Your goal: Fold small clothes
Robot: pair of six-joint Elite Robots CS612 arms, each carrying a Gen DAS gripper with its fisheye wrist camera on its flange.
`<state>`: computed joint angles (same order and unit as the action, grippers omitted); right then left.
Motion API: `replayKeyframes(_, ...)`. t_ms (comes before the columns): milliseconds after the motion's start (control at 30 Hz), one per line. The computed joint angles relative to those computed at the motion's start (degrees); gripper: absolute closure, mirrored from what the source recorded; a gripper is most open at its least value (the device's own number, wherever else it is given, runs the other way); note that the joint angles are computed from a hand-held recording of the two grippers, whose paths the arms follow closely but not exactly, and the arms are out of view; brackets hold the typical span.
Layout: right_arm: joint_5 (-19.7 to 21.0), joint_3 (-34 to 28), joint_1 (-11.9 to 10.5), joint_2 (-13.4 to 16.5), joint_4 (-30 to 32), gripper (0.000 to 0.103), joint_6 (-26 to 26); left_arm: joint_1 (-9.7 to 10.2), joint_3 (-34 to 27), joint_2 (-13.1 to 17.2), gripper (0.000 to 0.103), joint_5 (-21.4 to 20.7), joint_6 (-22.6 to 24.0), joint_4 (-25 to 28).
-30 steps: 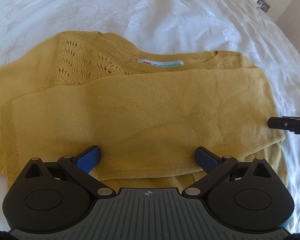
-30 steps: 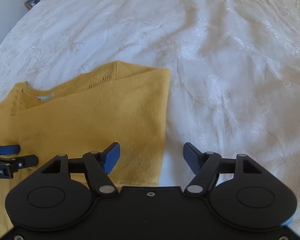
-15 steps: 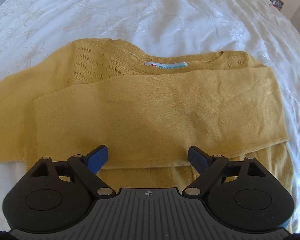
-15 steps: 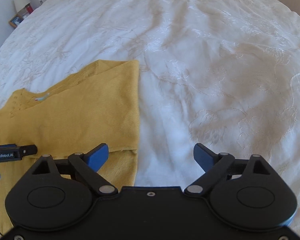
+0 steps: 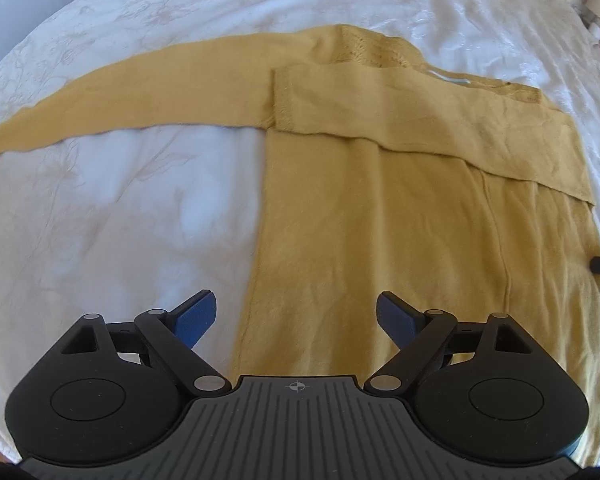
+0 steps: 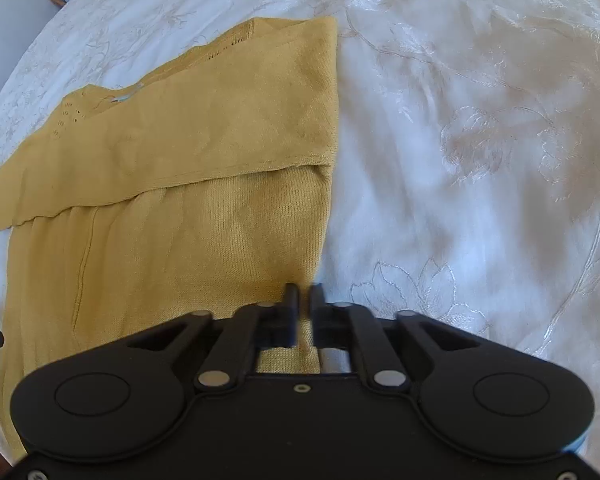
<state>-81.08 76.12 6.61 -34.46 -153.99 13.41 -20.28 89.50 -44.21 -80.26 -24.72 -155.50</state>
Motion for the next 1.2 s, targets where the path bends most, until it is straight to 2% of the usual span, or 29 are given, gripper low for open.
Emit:
replayKeyframes(133, -4.67, 0.40, 0.21, -0.53, 0.49, 0.096, 1.09, 0.35, 3.16, -1.81, 0.015, 1.10, -2.12, -0.28)
replayKeyframes(267, -4.21, 0.87, 0.23, -0.94, -0.53, 0.093, 2.29, 0.44, 4.08, -2.25, 0.015, 1.66, -2.52, -0.22)
replayKeyframes(367, -5.32, 1.51, 0.90, -1.78, -2.33, 0.059, 2.07, 0.74, 4.87, -2.55, 0.015, 2.07, -4.27, -1.20)
replayKeyframes(400, -5.10, 2.10, 1.06, -2.18, -3.46, 0.036, 2.05, 0.89, 5.17, -2.64, 0.015, 2.36, -4.93, -1.71)
replayKeyframes(433, -4.76, 2.71, 1.20, -2.52, -4.87, 0.017, 2.25, 1.11, 5.36, -2.69, 0.015, 2.55, -5.46, -2.21)
replayKeyframes(500, -3.62, 3.82, 1.41, -3.19, -6.93, 0.016, 2.18, 1.67, 5.71, -2.77, 0.015, 2.81, -6.33, -3.50)
replayKeyframes(633, -3.25, 4.32, 2.51, -4.16, -5.00, 0.003, 0.02, 3.74, 5.74, -2.56, 0.015, 2.10, -7.75, -6.12)
replayKeyframes(800, -3.01, 5.09, 3.87, -4.65, -6.05, 0.001, 1.05, 6.83, 4.31, -1.67, 0.015, 2.10, -10.34, -7.47)
replayKeyframes(967, -2.53, 2.80, 5.02, -3.98, -3.94, 0.001, 0.85, 10.12, 1.24, -0.31, 0.015, 3.87, -11.25, -8.08)
replayKeyframes(1067, -1.90, 0.94, 5.61, -3.28, -3.72, 0.001, 0.67, 12.08, -1.69, 0.78, 0.015, 4.86, -9.61, -7.40)
replayKeyframes(1200, -1.05, -2.37, 6.41, -2.12, -3.65, 0.001, 3.03, 14.46, -6.36, 2.43, 0.015, 7.35, -4.72, -5.97)
